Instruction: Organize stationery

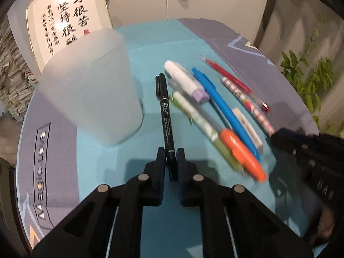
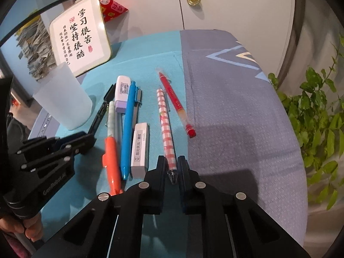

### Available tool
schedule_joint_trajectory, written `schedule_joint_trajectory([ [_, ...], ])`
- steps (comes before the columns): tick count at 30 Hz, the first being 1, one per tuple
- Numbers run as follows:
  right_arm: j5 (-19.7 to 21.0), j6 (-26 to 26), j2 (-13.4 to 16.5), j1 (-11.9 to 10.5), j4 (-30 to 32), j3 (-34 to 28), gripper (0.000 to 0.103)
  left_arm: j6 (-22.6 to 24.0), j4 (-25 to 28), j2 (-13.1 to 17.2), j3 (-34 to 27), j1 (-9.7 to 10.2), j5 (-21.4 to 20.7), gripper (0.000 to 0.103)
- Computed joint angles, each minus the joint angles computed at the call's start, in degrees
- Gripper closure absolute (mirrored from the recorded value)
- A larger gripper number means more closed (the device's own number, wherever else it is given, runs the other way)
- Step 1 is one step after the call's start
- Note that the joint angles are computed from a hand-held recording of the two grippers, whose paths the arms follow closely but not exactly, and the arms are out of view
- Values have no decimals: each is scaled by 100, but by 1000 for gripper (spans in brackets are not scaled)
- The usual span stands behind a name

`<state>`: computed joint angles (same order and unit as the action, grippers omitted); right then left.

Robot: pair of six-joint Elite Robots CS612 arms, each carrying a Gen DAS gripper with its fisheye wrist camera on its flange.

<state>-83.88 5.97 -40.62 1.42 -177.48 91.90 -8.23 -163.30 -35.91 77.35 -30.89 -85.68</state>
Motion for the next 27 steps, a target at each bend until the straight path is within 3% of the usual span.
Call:
schedule_joint_trajectory([
  [5, 261, -63, -200, -33, 83, 302, 91, 175, -158, -264, 521, 14, -131, 95],
  [12, -68, -333, -515, 72, 152, 797, 91, 515, -357, -614, 1252, -16, -349, 95],
  [17, -166, -360, -552, 116, -40, 858, 91, 228, -710, -537, 1153, -26, -118, 91],
  [19, -191, -351, -537, 124, -206, 816, 90, 199, -751, -454, 980, -48, 67, 81],
  [21, -209, -333, -504, 125, -251, 732, 84, 172, -707, -327, 724, -80, 270, 70],
  [23, -226, -282, -447, 122, -260, 617, 61, 226, -603, -220, 501, -90, 276, 67],
  [27, -143, -312, -332, 107, -198, 440, 56, 237, -66, -21, 117, -86, 497, 70],
])
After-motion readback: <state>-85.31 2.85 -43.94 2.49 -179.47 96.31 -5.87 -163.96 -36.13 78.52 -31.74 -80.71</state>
